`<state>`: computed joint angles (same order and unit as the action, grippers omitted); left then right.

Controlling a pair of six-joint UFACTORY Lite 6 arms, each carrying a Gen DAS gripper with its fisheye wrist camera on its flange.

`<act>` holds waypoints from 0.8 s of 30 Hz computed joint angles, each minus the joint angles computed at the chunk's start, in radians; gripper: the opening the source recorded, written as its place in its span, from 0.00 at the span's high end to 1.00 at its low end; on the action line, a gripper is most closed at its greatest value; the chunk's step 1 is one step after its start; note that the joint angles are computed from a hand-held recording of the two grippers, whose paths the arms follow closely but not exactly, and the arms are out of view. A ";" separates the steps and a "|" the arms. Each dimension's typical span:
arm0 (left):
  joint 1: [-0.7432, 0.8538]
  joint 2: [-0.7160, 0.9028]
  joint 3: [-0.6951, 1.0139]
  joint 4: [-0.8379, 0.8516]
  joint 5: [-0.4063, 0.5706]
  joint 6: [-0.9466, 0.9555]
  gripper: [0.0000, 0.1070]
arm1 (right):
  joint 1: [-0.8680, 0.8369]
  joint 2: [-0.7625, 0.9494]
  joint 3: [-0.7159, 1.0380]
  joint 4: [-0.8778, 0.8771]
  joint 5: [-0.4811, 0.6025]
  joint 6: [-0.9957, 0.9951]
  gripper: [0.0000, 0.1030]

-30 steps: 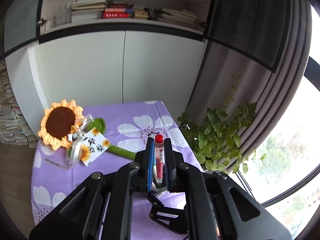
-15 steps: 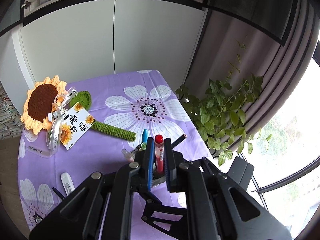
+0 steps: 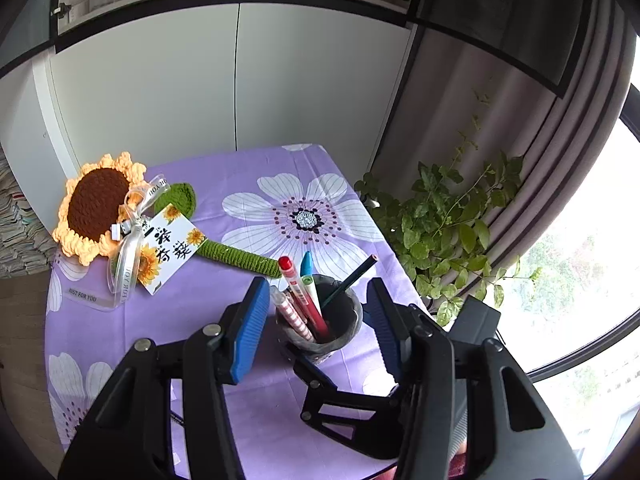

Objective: Organize stationery
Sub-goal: 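Lift the red pen with the left gripper and drop it into the pen holder, then lower the left gripper onto the table and grasp a black marker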

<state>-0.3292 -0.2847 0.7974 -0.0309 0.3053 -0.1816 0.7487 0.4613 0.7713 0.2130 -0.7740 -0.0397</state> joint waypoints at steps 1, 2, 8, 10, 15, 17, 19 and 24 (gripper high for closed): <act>0.012 -0.032 -0.015 0.010 0.004 -0.009 0.54 | 0.000 0.000 0.000 0.000 0.000 0.000 0.31; 0.026 -0.061 -0.031 0.034 0.007 -0.030 0.54 | 0.000 0.000 0.000 0.000 0.000 0.000 0.31; 0.273 -0.171 -0.134 -0.005 0.045 0.062 0.50 | 0.000 0.000 0.000 0.000 0.000 0.000 0.31; 0.370 -0.143 -0.156 0.016 0.049 0.060 0.50 | 0.000 0.000 0.000 0.000 0.000 0.000 0.31; 0.537 -0.004 -0.196 -0.037 0.030 0.150 0.51 | 0.000 0.001 0.000 0.000 0.000 0.000 0.31; 0.590 0.076 -0.183 -0.134 0.032 0.246 0.56 | 0.001 0.001 0.001 0.002 0.000 -0.002 0.31; 0.624 0.167 -0.158 -0.190 0.021 0.294 0.67 | 0.001 0.001 0.000 0.003 -0.001 -0.004 0.31; 0.681 0.348 -0.092 -0.273 0.014 0.364 0.70 | 0.001 0.002 -0.001 0.004 -0.003 -0.004 0.31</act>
<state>0.3513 0.0634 0.7056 -0.3038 0.3189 0.1826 0.7499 0.4630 0.7701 0.2169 -0.7769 -0.0438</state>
